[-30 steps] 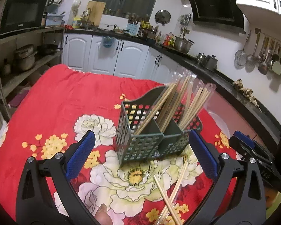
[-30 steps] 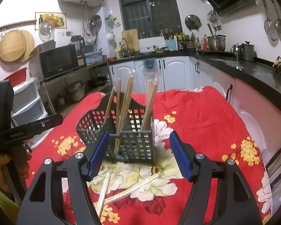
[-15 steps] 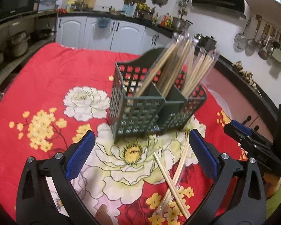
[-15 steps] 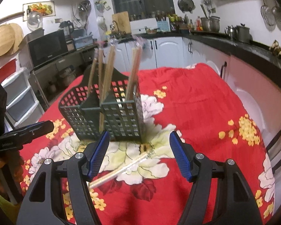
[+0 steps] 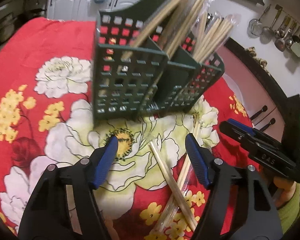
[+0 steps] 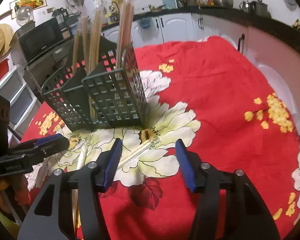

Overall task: Organize utensils
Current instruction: 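Move both tools from the caddy back down to the chopstick pile, then close the left tool on wrapped chopsticks while the right tool grasps another pair, then lift the held chopsticks upright with both tools and carry them above the caddy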

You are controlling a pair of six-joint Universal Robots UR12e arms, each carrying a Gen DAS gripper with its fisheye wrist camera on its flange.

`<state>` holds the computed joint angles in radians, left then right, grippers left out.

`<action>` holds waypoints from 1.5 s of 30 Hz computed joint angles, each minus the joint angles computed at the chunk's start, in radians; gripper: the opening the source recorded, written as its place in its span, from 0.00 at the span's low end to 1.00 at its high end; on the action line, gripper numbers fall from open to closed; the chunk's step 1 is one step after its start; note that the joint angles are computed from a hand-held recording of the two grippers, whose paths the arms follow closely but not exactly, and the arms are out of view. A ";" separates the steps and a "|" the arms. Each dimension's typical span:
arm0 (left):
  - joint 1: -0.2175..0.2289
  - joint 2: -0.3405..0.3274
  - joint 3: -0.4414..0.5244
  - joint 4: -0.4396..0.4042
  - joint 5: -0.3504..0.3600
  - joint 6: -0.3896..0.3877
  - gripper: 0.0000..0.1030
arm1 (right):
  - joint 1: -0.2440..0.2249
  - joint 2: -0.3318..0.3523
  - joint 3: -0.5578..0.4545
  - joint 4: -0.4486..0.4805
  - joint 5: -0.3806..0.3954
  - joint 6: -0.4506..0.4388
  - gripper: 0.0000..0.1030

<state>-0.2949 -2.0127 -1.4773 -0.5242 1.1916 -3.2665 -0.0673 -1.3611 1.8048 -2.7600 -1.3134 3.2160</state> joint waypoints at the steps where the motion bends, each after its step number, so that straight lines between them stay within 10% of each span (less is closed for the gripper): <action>1: -0.001 -0.003 0.003 -0.007 -0.002 0.000 0.56 | -0.002 0.005 -0.005 0.007 0.012 -0.001 0.47; 13: -0.014 -0.047 0.056 -0.071 0.023 -0.023 0.44 | -0.010 0.075 -0.058 0.061 0.054 0.042 0.44; 23: -0.033 -0.054 0.069 -0.074 0.126 0.011 0.19 | -0.004 0.075 -0.043 0.026 0.031 0.030 0.20; 29: -0.031 -0.036 0.043 -0.070 0.103 0.025 0.09 | -0.009 0.064 -0.026 0.001 0.034 0.046 0.03; 45: 0.003 0.031 -0.028 0.042 0.009 0.001 0.03 | -0.035 -0.022 0.038 -0.142 0.109 0.089 0.02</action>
